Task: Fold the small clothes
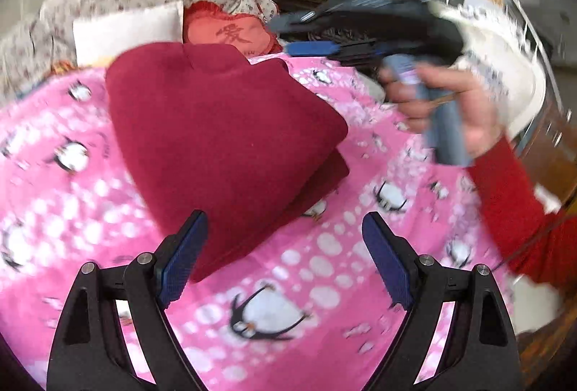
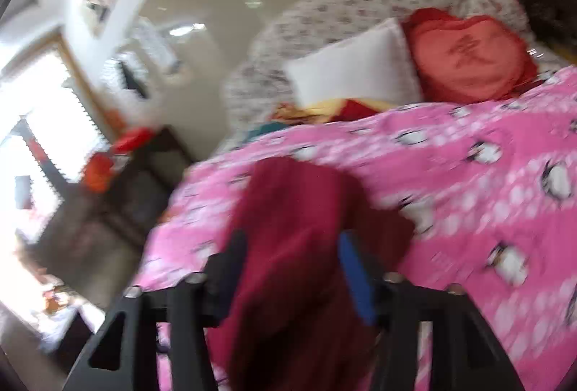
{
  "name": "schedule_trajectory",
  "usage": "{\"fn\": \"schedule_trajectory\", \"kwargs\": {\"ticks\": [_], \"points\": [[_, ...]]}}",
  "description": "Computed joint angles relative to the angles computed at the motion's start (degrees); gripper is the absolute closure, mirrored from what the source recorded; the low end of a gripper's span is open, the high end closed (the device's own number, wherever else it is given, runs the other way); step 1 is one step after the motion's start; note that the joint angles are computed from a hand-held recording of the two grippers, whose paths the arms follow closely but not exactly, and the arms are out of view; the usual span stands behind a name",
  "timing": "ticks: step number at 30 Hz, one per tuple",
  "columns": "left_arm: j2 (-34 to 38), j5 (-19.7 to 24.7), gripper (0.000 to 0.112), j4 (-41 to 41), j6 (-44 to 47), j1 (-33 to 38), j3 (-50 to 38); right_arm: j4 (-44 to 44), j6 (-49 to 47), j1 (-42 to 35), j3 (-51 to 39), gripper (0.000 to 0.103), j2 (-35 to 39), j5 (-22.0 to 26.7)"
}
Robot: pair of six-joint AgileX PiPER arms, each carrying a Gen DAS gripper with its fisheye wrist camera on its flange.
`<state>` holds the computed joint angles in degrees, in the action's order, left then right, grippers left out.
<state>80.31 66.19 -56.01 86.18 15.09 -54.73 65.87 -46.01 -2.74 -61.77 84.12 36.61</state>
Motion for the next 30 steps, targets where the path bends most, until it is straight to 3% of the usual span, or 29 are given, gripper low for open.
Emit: {"fn": "schedule_trajectory", "kwargs": {"ticks": [3, 4, 6, 7, 10, 12, 14, 16, 18, 22, 27, 30], "points": [[-1.2, -3.6, 0.025, 1.5, 1.0, -0.6, 2.0, -3.0, 0.8, 3.2, 0.9, 0.037, 0.4, 4.0], [-0.6, -3.6, 0.025, 1.4, 0.2, -0.7, 1.9, -5.2, 2.0, 5.2, 0.7, 0.041, 1.1, 3.3], [1.2, -2.4, 0.025, 0.6, -1.2, -0.1, 1.4, -11.6, 4.8, 10.2, 2.7, 0.096, 1.4, -3.8], [1.6, -1.9, 0.025, 0.3, -1.5, 0.5, 1.5, -11.5, 3.9, 10.8, 4.7, 0.096, 1.0, -5.9], [0.8, -1.1, 0.025, -0.6, -2.4, 2.5, 1.8, -1.0, -6.3, 7.0, 12.2, 0.097, -3.0, -3.4], [1.9, -0.4, 0.025, -2.0, -1.9, 3.7, 1.3, 0.7, -8.0, 5.8, 15.0, 0.097, -1.7, -4.2], [3.1, -2.3, 0.025, -1.8, -5.8, 2.4, 0.3, 5.3, -11.0, 2.4, 14.5, 0.097, 2.8, -0.8], [3.9, -2.7, 0.025, -1.8, -9.0, 1.7, -0.8, 9.2, -13.3, -0.2, 15.6, 0.096, 2.0, 2.6], [3.8, -1.8, 0.025, -3.3, -9.4, 1.9, -1.1, 7.4, -12.1, -0.8, 16.9, 0.093, -3.1, 2.8], [4.1, -4.2, 0.025, -4.9, -12.0, -0.8, -3.3, -1.5, -2.5, 1.8, 15.3, 0.093, -11.7, -4.1], [6.6, -6.6, 0.025, -5.9, -17.0, -6.3, -6.0, -12.7, 10.0, 8.0, 3.0, 0.093, -3.5, -9.9], [7.6, -10.9, 0.025, -4.8, -17.4, -9.7, -5.4, -29.6, 21.2, 12.5, -5.8, 0.093, 4.9, -9.9]]}}
